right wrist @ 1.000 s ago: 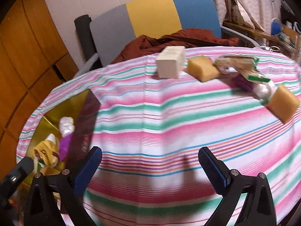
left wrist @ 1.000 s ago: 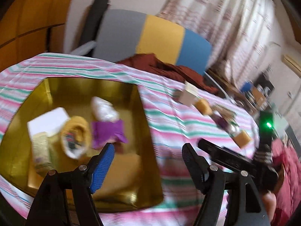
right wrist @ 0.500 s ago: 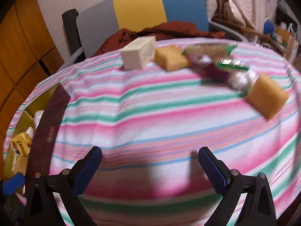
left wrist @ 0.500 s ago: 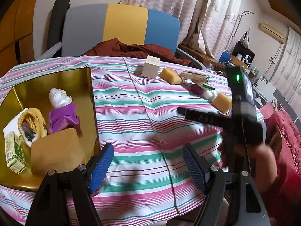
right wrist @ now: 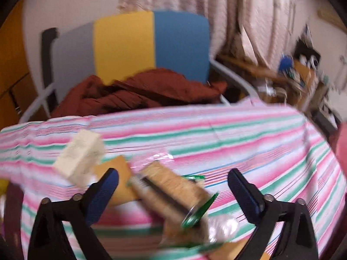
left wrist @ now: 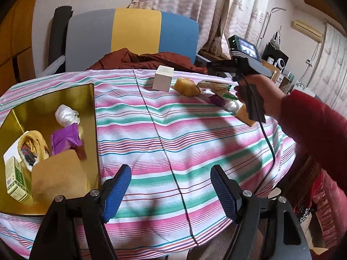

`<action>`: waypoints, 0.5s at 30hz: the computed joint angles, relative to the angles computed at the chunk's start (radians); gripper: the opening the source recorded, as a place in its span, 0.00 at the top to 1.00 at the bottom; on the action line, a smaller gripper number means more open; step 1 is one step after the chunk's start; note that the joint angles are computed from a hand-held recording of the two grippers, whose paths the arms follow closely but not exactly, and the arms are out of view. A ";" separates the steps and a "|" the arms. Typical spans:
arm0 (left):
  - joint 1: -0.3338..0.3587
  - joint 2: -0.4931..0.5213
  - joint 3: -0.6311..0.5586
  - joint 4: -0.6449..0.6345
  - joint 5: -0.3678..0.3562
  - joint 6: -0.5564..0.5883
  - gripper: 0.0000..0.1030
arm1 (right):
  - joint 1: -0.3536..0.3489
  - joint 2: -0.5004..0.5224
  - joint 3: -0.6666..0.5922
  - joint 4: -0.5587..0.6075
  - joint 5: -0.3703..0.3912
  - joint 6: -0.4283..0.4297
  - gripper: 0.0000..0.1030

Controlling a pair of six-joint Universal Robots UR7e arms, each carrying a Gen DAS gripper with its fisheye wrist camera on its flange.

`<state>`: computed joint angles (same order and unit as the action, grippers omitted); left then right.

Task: Organize objects
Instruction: 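Grasp the green-ended biscuit packet with the right tool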

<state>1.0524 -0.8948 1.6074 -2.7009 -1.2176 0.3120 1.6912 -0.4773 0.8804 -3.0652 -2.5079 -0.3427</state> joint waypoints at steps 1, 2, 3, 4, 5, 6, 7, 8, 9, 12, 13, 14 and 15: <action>-0.001 0.000 0.001 0.000 0.001 0.001 0.25 | -0.012 -0.008 -0.006 0.063 0.006 0.067 0.17; -0.001 0.000 0.001 0.001 0.002 0.002 0.25 | -0.026 -0.022 0.001 0.127 0.022 0.140 0.22; -0.002 0.002 0.000 0.003 0.006 0.002 0.25 | -0.038 -0.038 0.016 0.180 0.047 0.196 0.27; -0.002 0.004 -0.001 0.003 0.010 0.001 0.25 | -0.046 -0.054 0.044 0.194 0.075 0.217 0.28; -0.001 0.007 -0.003 0.006 0.008 -0.003 0.25 | -0.051 -0.073 0.088 0.166 0.116 0.211 0.28; 0.000 0.011 -0.008 0.009 0.004 -0.006 0.25 | -0.049 -0.083 0.127 0.113 0.132 0.177 0.28; 0.000 0.014 -0.011 0.017 0.001 -0.011 0.25 | -0.045 -0.089 0.154 0.089 0.136 0.150 0.28; 0.000 0.018 -0.015 0.025 0.000 -0.016 0.25 | -0.036 -0.097 0.196 0.056 0.142 0.109 0.28; -0.001 0.021 -0.016 0.030 -0.004 -0.016 0.25 | -0.029 -0.111 0.244 0.028 0.163 0.073 0.29; -0.005 0.022 -0.009 0.033 -0.008 -0.007 0.25 | -0.019 -0.170 0.403 0.007 0.279 0.058 0.29; -0.006 0.022 -0.005 0.031 -0.006 -0.004 0.25 | -0.014 -0.183 0.451 -0.017 0.300 0.054 0.29; -0.007 0.021 -0.002 0.030 -0.007 0.000 0.25 | -0.009 -0.195 0.500 -0.049 0.322 0.050 0.28; -0.007 0.020 0.000 0.030 -0.008 0.001 0.25 | -0.006 -0.208 0.548 -0.084 0.349 0.047 0.24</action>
<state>1.0450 -0.8748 1.6075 -2.6709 -1.2260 0.3128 1.6852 -0.6856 1.4287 -3.1494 -2.1586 -0.2961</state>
